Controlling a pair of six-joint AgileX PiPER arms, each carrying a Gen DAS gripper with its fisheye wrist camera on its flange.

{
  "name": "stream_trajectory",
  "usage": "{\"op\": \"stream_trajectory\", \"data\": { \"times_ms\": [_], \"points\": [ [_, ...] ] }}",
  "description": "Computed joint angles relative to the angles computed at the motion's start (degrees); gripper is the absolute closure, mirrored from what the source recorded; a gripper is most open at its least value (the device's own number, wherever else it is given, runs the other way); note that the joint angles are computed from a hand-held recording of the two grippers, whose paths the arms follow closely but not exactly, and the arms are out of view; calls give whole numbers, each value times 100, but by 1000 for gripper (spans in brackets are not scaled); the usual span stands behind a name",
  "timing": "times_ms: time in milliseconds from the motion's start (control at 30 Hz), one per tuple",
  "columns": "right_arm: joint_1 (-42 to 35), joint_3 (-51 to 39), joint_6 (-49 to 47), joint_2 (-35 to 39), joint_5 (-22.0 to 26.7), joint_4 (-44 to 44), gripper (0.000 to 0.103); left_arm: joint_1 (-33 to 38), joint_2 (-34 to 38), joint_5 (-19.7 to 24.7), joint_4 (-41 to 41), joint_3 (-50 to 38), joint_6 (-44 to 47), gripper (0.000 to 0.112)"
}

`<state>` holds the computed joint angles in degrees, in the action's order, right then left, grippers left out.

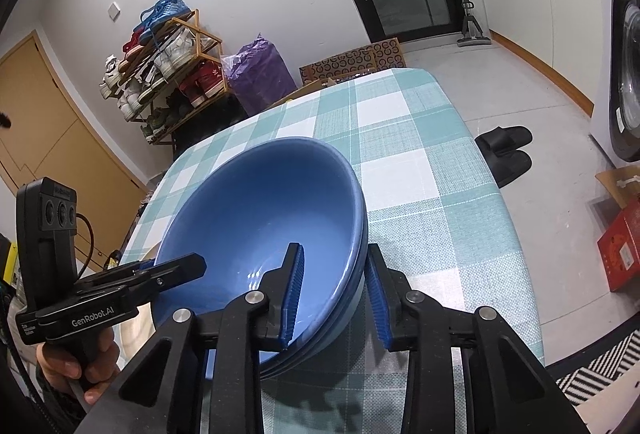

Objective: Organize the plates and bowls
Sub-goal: 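Lift the bowl stack with both grippers and carry it over the cream plates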

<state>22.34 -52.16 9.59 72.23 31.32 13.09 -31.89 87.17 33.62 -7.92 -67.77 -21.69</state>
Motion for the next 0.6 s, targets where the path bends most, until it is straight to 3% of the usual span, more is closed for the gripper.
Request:
{"op": "stream_trajectory", "data": {
  "times_ms": [600],
  "points": [
    [233,-91,599,-411,242,-700,71,-188,-348,66,338,9,-297,80]
  ]
}}
